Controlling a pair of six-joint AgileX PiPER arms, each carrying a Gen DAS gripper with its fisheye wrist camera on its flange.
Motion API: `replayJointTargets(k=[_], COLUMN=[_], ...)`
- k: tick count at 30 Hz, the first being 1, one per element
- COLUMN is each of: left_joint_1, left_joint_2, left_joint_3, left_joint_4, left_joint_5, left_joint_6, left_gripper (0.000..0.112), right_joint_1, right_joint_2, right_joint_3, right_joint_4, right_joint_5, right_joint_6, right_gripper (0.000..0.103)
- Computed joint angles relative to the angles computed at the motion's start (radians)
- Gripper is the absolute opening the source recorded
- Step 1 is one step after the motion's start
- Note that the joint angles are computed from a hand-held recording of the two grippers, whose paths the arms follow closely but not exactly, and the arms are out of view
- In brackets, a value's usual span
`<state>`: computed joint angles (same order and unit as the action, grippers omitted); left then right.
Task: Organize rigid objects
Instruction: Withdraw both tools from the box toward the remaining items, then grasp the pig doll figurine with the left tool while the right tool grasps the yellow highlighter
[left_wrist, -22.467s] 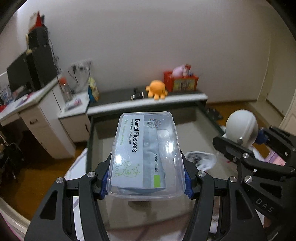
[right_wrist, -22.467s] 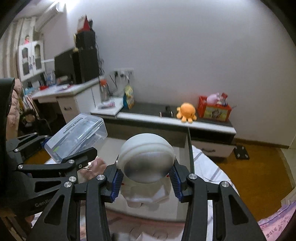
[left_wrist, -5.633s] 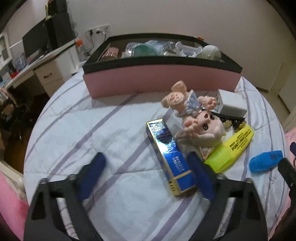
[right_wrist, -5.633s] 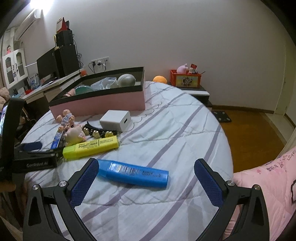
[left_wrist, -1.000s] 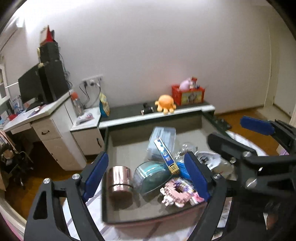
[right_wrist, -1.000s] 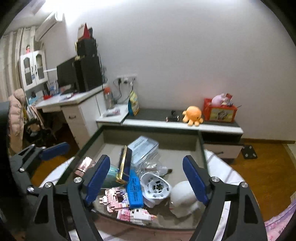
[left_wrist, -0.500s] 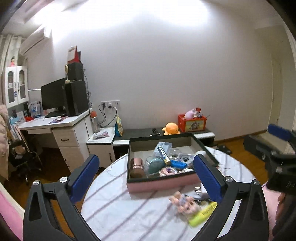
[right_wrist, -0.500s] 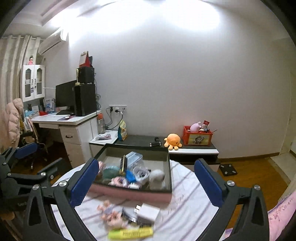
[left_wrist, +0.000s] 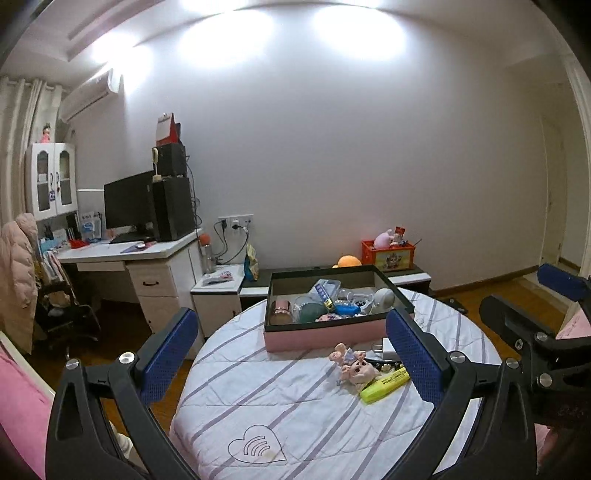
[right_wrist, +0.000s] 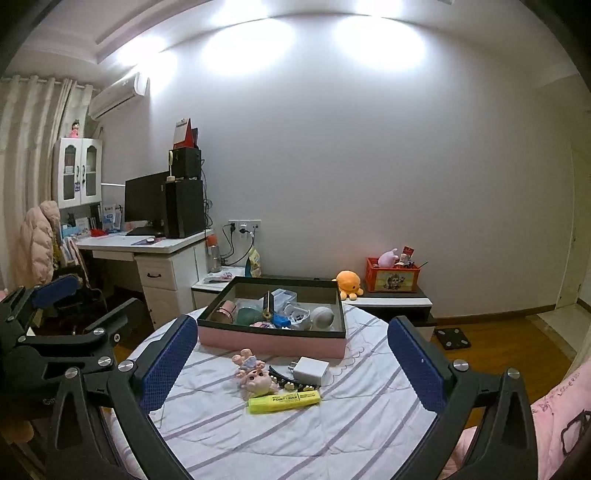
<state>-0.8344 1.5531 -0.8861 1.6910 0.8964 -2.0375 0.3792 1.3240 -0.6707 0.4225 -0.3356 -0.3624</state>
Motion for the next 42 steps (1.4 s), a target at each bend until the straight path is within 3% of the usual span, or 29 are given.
replayJointTargets(k=[9,15,23,29,38,42], left_joint_1=[0.016,0.076,0.165,0.241,0.3,0.317], left_joint_2=[0.036,0.146,0.379,0.534,0.658,0.711], left_joint_3=[-0.022,-0.11,-0.313,-0.465,-0.63,-0.732], left_joint_4=[0.009,-0.015,-0.116,-0.329,-0.7,-0.888], left_joint_5=[-0.023,-0.114,-0.291,-0.476,-0.529,-0.495], left_joint_6=[-0.008,0.025,0.154,0.362,0.733,0.935], left_gripper=[0.103,0.103,0.103,0.103,0.103,0.103], right_joint_1=[-0.012,-0.064,-0.192,-0.266,-0.311,-0.32], right_joint_2=[-0.01,0.07,0.285,0.452,0.6,0.627], right_joint_3=[0.037,0.004,-0.113,-0.235,-0.359,-0.381], right_joint_4=[-0.041,-0.158,-0.424,-0.603,-0.939,-1.004], right_joint_5=[-0.023,-0.013,0.036,0.107,0.151,0.157], right_joint_6=[0.051,0.164,0.415,0.577,0.92,0.991], right_gripper=[0.103,0.103,0.103,0.103,0.103,0.103])
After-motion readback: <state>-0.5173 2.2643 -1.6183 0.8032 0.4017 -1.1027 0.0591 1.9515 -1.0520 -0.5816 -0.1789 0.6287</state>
